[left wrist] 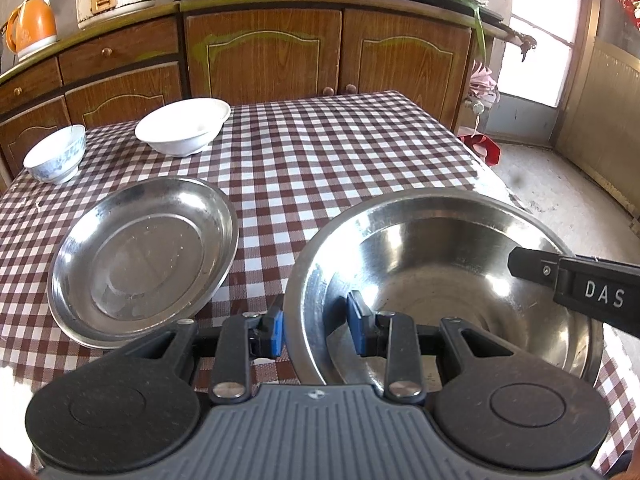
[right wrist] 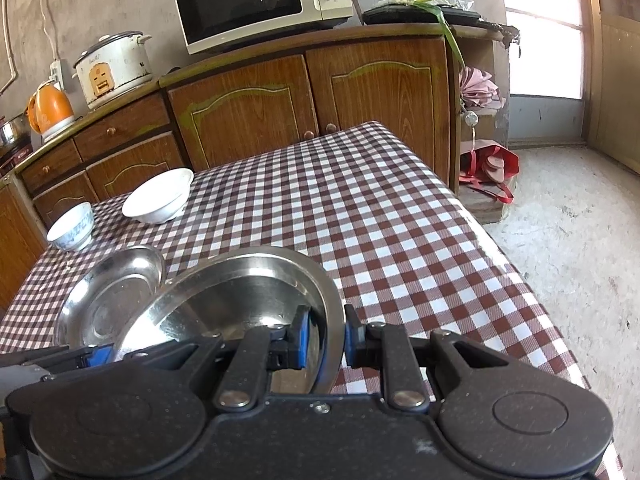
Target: Organize plates and bowls
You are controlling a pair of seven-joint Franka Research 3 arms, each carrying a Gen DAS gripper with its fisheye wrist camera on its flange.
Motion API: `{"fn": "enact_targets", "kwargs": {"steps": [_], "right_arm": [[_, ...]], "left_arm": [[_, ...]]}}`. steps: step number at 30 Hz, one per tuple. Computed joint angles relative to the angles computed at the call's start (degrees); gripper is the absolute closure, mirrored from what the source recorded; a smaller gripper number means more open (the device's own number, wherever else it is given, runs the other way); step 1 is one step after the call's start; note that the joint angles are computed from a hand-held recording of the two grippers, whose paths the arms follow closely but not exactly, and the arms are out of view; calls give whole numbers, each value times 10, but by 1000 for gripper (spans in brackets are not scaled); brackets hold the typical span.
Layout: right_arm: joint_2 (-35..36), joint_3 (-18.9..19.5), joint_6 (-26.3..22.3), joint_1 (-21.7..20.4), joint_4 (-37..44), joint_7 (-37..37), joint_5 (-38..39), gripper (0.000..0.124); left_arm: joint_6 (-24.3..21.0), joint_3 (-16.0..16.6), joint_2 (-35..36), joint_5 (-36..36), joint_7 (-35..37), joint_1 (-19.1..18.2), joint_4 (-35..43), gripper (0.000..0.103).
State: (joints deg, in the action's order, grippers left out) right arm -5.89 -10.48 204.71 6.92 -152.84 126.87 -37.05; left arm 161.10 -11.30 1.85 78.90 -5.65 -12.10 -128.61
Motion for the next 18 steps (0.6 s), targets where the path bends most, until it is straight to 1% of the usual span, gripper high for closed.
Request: {"fn": "enact_targets", "kwargs": {"steps": [5,10,18], "right_arm": [[9,2,-1,-2,1,8,-10,101],[24,8,-1,-12,9,36,-40,101],[45,35,5,-40,17,64,-68,101]], "left_arm": [[-4,0,2,-6,8,-1,-4,70],[-7,1,6,-20,23,-1,-7,70],[-13,4,9,-36,40,-1,-13,70]]}}
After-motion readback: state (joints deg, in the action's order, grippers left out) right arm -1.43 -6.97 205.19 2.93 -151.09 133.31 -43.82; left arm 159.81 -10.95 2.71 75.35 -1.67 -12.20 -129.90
